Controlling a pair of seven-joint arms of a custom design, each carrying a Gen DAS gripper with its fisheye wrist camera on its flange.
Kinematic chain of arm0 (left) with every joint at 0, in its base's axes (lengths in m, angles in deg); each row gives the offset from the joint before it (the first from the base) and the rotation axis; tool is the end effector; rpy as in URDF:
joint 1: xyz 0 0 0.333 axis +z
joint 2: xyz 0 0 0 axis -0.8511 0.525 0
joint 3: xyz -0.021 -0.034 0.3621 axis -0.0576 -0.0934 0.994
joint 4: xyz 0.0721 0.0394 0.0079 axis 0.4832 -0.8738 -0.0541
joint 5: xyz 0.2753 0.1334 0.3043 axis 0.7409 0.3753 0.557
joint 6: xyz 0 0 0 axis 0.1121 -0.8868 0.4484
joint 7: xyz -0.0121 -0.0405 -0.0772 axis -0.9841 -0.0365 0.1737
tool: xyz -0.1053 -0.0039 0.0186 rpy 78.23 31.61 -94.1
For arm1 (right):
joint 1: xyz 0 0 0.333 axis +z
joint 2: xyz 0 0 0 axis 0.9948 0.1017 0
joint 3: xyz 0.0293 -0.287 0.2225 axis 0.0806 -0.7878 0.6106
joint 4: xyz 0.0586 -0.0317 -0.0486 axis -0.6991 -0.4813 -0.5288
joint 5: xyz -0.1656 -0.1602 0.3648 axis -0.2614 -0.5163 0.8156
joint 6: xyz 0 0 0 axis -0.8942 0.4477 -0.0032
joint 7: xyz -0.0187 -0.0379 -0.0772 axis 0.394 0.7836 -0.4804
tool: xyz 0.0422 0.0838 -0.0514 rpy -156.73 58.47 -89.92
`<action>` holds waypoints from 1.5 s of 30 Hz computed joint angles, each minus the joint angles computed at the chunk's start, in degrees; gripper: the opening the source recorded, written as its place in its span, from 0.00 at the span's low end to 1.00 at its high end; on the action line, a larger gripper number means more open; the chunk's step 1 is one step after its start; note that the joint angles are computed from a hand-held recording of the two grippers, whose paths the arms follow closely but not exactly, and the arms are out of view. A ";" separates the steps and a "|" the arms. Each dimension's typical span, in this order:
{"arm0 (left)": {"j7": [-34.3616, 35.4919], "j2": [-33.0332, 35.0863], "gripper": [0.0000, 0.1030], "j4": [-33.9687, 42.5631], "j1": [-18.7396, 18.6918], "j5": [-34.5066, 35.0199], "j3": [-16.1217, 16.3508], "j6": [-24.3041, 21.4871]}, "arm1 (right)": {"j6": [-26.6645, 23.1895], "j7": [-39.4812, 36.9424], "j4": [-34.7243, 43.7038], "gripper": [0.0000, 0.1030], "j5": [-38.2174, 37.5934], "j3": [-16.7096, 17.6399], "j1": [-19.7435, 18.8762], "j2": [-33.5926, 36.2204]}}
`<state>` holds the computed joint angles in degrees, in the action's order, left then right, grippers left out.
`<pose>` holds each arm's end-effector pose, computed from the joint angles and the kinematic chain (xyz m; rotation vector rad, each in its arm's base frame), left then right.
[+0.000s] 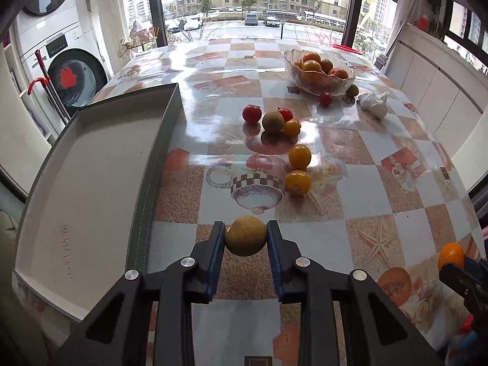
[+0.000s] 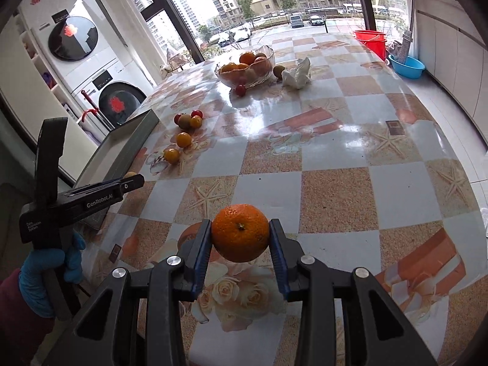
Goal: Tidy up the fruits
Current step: 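Carry both fruits over the gray tray and open both tools to release them, then withdraw both tools from the tray back toward the loose fruits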
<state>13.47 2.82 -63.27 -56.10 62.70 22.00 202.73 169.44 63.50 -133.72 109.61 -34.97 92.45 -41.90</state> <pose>0.5905 -0.0692 0.5036 -2.1378 1.4928 -0.5383 0.6682 0.1711 0.5070 -2.0144 1.2867 -0.0576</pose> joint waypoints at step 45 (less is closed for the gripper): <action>9.10 -10.42 0.98 -12.78 19.16 -9.97 -2.58 13.48 | -1.57 42.54 26.27 0.90 -35.39 0.71 12.93 17.62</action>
